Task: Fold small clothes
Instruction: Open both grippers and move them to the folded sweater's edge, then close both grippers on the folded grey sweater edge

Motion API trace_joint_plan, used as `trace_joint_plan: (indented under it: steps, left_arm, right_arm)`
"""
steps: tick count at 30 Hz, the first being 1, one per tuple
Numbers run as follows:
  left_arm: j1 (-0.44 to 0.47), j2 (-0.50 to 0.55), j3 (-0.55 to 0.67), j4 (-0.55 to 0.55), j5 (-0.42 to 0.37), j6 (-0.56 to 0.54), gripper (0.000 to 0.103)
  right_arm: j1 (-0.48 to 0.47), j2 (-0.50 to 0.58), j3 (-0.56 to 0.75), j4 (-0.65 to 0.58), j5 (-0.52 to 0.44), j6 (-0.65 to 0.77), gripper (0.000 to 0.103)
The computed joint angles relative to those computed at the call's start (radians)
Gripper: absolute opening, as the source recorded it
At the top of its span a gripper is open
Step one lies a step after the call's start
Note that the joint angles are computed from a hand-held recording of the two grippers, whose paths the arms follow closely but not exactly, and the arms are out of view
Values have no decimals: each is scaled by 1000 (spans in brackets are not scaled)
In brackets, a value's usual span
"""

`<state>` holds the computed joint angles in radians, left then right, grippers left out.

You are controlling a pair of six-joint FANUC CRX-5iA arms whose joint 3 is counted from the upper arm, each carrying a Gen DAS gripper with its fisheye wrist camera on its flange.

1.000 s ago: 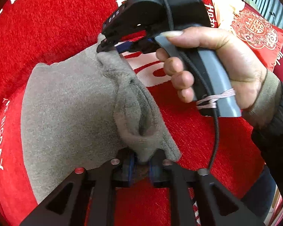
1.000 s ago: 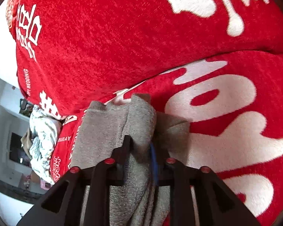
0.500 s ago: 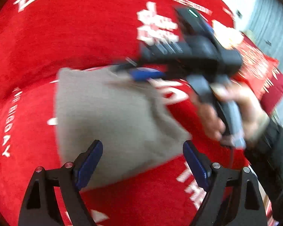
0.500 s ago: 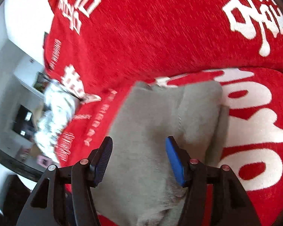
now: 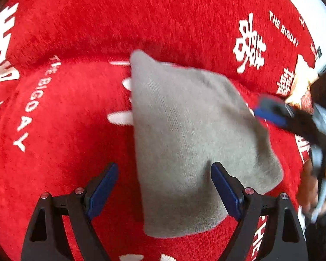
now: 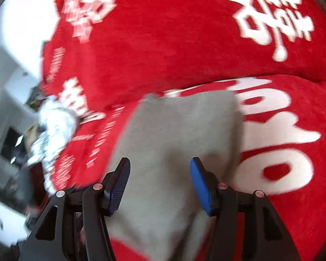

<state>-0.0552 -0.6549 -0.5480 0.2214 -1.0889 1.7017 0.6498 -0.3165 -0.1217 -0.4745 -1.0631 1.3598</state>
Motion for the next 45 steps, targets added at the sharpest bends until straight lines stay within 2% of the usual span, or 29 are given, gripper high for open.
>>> trace_joint_plan:
  steps: [2,7,10,13,15,16,17,19,21,23,25,27,30,33,36,37,41,43,45]
  left_arm:
    - [27,4,-3,11,-3,-8,88]
    - [-8,14,18,-77,-31,37,88]
    - [-46,18,35,-128,-42,60,88]
    - [-57,9,42,-146,-57,62,88]
    - [-51,-3,47,-147,-71,60,88]
    - [-50,-15,53,-155,-75,61,88]
    - [-54,-18,58,-163,-77,63,88]
    - [-66,-11,80,-186,-74,65,88]
    - [-89,20,113,-226,-78,85,88]
    - [-109,62,150,-267,-80,118,88]
    - [-117,99,173,-288,-81,139,88]
    - [-117,123,182,-293,-71,144,88]
    - [-110,158,194,-295,-56,138,88]
    - [-103,204,208,-294,-44,118,88]
    - [-55,241,212,-241,-31,72,88]
    - [-17,245,203,-190,-26,34,88]
    - [144,212,125,1,-25,-80,88]
    - [250,200,36,198,-55,-215,88]
    - [276,205,-11,288,-72,-276,88]
  right_arm:
    - [15,-47,-26,-28,-11,25,67]
    - [165,-131,-155,169,18,-179,68]
    - [156,-180,-220,159,56,-205,67]
    - [203,-215,-245,228,59,-271,67]
    - [255,-232,-251,313,46,-340,72]
    - [286,-243,-259,377,37,-392,80]
    - [331,-260,-277,473,29,-469,81]
    - [374,-277,-292,578,40,-536,81]
    - [348,-252,-258,560,58,-501,81]
    - [270,-196,-189,434,86,-389,81]
    - [162,-121,-107,244,88,-248,82]
    - [89,-34,-45,141,70,-183,82]
    - [86,66,-11,170,52,-205,81]
    - [127,105,-20,305,84,-286,81]
    - [160,136,-19,486,56,-428,82]
    - [153,140,-14,499,46,-438,82]
    - [87,94,-18,430,15,-398,82]
    - [60,56,-35,378,9,-364,83]
    - [27,30,-45,306,8,-320,84]
